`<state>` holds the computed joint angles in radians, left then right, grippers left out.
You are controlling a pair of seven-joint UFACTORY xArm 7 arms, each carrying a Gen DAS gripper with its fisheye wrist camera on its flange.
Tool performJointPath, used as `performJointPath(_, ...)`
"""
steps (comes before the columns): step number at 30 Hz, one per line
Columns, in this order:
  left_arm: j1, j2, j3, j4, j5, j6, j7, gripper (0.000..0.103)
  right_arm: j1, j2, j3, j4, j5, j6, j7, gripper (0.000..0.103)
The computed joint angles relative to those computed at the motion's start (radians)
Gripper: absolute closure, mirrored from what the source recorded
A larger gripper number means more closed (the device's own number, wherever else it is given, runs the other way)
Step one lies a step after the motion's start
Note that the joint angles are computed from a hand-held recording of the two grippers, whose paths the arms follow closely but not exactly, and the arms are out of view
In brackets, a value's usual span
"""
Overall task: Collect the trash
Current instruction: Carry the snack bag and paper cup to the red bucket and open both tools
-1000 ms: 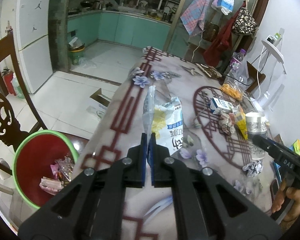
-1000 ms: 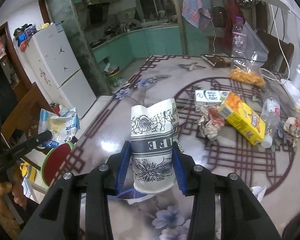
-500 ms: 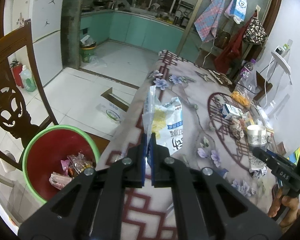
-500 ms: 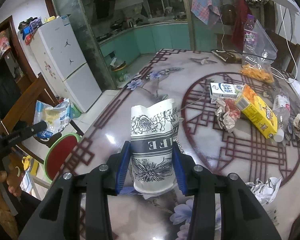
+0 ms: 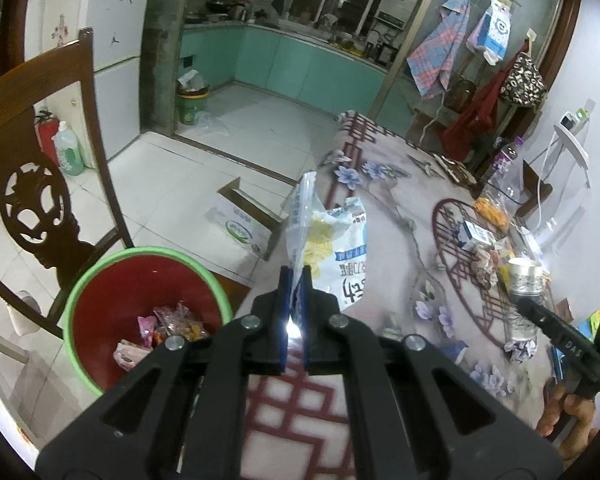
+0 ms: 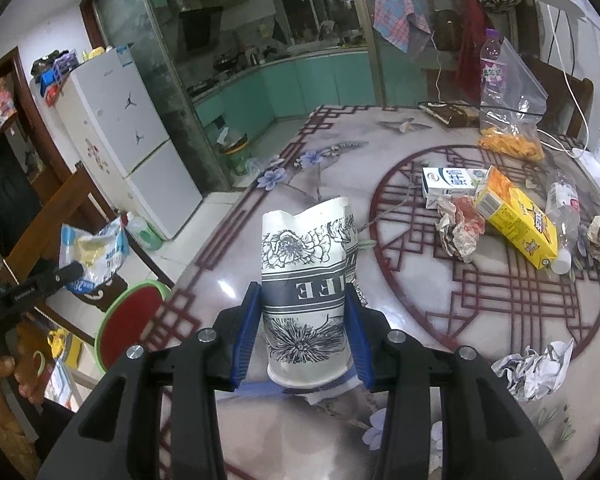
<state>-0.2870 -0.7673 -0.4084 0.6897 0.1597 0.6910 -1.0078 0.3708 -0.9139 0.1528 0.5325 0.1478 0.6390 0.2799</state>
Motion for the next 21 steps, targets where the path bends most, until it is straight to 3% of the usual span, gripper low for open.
performJointPath(8,0.022,-0.057,-0.005,-0.016,0.024,0.058,-0.003,0.101,0.031,0.032,0.039,0.026,0.019,-0.06,0.057,0.063)
performJointPath(21,0.027,-0.142,0.021,-0.069,0.008,0.089,0.019,0.101,0.125,0.232,0.1,0.142,0.017,-0.197,0.128,0.063)
